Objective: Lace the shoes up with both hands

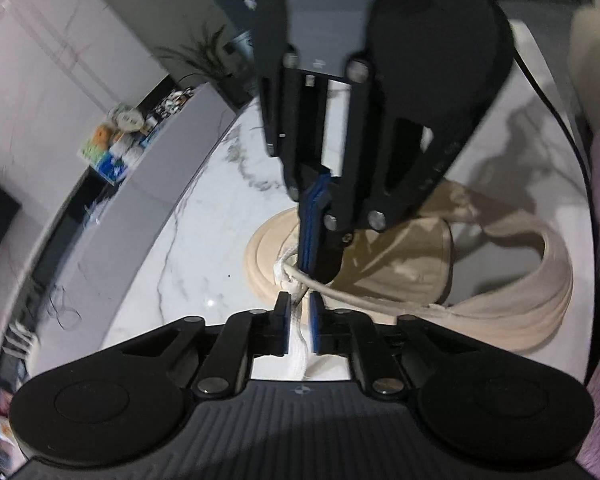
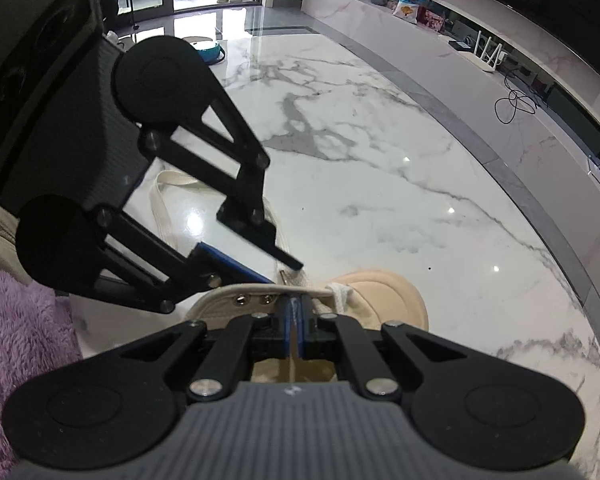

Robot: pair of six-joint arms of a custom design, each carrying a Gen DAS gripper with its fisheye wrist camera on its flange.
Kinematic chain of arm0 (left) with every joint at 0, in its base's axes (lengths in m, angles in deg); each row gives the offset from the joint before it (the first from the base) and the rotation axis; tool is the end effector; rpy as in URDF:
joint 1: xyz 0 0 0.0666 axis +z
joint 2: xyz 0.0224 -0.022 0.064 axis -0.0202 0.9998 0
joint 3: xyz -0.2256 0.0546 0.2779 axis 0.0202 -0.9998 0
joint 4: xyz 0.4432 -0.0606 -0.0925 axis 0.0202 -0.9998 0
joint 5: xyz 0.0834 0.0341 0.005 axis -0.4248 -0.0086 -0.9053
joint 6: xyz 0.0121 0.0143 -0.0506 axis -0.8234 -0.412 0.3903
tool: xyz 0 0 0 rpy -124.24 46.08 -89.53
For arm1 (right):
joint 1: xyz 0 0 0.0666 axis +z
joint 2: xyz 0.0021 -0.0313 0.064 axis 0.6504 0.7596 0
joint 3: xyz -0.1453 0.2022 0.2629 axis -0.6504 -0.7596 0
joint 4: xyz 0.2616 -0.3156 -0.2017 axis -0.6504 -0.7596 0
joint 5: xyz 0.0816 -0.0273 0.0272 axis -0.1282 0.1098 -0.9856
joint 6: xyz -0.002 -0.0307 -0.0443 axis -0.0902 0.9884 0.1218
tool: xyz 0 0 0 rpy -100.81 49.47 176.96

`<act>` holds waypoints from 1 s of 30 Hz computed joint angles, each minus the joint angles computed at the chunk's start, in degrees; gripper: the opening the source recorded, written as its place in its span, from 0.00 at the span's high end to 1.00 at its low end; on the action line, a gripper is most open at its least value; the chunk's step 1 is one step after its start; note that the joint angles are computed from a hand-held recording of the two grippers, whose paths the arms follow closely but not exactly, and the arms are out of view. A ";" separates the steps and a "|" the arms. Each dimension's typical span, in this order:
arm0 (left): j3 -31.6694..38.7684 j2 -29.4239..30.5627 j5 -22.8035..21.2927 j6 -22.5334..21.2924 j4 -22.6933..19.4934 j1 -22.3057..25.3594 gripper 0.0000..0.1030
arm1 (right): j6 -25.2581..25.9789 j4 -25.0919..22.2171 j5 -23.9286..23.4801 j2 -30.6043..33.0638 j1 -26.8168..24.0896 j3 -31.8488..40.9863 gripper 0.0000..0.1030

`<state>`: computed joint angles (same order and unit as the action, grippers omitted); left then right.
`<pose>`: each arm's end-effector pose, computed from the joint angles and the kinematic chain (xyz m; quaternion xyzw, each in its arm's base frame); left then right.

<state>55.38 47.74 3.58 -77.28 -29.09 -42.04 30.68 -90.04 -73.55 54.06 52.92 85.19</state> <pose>0.4616 -0.3844 0.3724 0.4672 0.7897 0.1179 0.3797 0.5638 0.1409 0.4192 -0.6241 0.7175 0.1491 0.2711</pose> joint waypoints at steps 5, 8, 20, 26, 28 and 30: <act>-0.15 0.80 -2.79 -1.75 0.55 -0.81 0.99 | -2.09 1.20 -1.16 -0.72 -0.41 -1.22 0.96; -0.03 0.59 -3.53 1.44 -0.45 -0.77 0.99 | -3.94 3.32 -2.05 -2.33 -0.96 -3.40 0.93; -2.06 -9.22 -1.34 20.99 -13.29 0.05 0.99 | -16.95 17.76 -6.14 -13.80 -7.23 -17.78 0.66; -3.45 -15.89 -3.24 32.04 -18.38 0.41 0.99 | -25.17 25.15 -4.47 -17.13 -7.51 -23.50 0.66; -4.26 -18.50 -4.10 36.17 -19.56 0.44 0.99 | -27.76 26.98 -3.68 -17.58 -7.14 -24.67 0.66; -4.95 -20.65 -5.62 39.56 -20.69 0.22 0.99 | -30.66 28.86 -2.58 -18.01 -6.78 -25.81 0.66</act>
